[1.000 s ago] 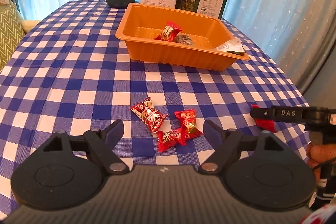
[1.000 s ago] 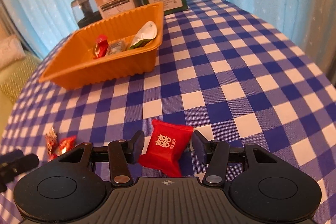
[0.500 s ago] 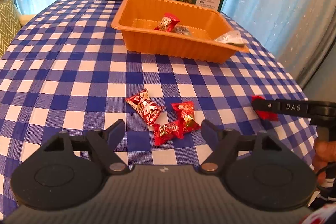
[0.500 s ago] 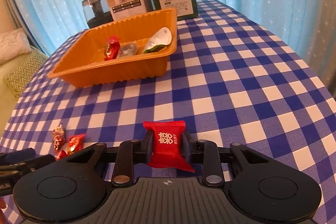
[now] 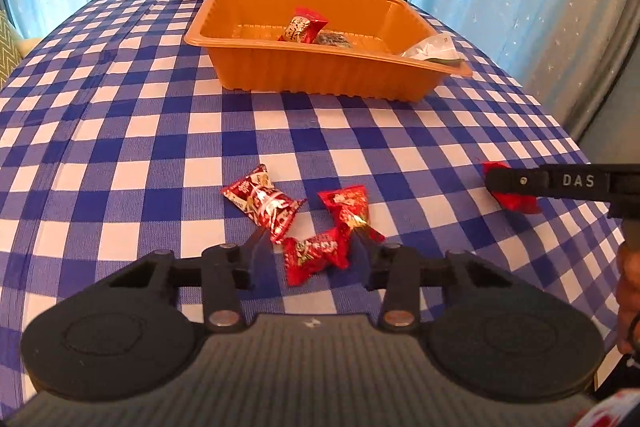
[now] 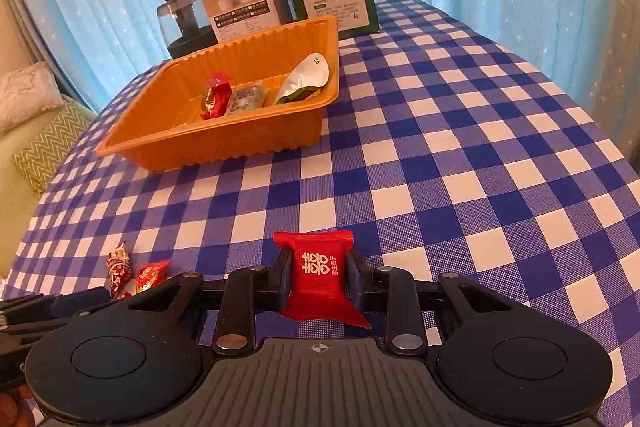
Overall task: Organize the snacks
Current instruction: 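Grasp the red square candy with the right gripper while the left grasps a red wrapped candy, then carry the red square candy and red wrapped candy over the orange tray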
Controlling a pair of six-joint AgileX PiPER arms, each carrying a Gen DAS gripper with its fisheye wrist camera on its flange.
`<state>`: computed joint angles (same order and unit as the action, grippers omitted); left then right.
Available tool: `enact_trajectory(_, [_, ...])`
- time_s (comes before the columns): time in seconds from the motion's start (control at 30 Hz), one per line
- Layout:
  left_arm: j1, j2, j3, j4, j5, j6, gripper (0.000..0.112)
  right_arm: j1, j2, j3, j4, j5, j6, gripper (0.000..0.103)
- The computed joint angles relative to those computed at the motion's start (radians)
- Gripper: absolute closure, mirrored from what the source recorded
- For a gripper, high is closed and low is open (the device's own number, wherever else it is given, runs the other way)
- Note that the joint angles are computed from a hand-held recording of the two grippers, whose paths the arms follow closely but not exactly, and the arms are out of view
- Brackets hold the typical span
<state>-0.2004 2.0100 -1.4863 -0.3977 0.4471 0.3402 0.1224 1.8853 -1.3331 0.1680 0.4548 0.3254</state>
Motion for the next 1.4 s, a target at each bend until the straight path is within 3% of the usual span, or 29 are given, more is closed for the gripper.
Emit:
enact_trajectory(0.3, [-0.024,-0.002,-0.005,0.101,0.022,-0.032,0.092,0.001,-0.007,0.006,0.011,-0.011,-0.002,0.074])
enact_trajectory(0.87, [-0.017,-0.078,0.030,0.013,-0.004,0.034,0.093,0.022,-0.021,0.002,-0.019,-0.031,-0.011,0.074])
enact_trajectory(1.4, [-0.025,-0.024,-0.156,0.020,0.070,-0.027,0.093,0.044,-0.020,-0.044,-0.030,-0.046,-0.053,0.074])
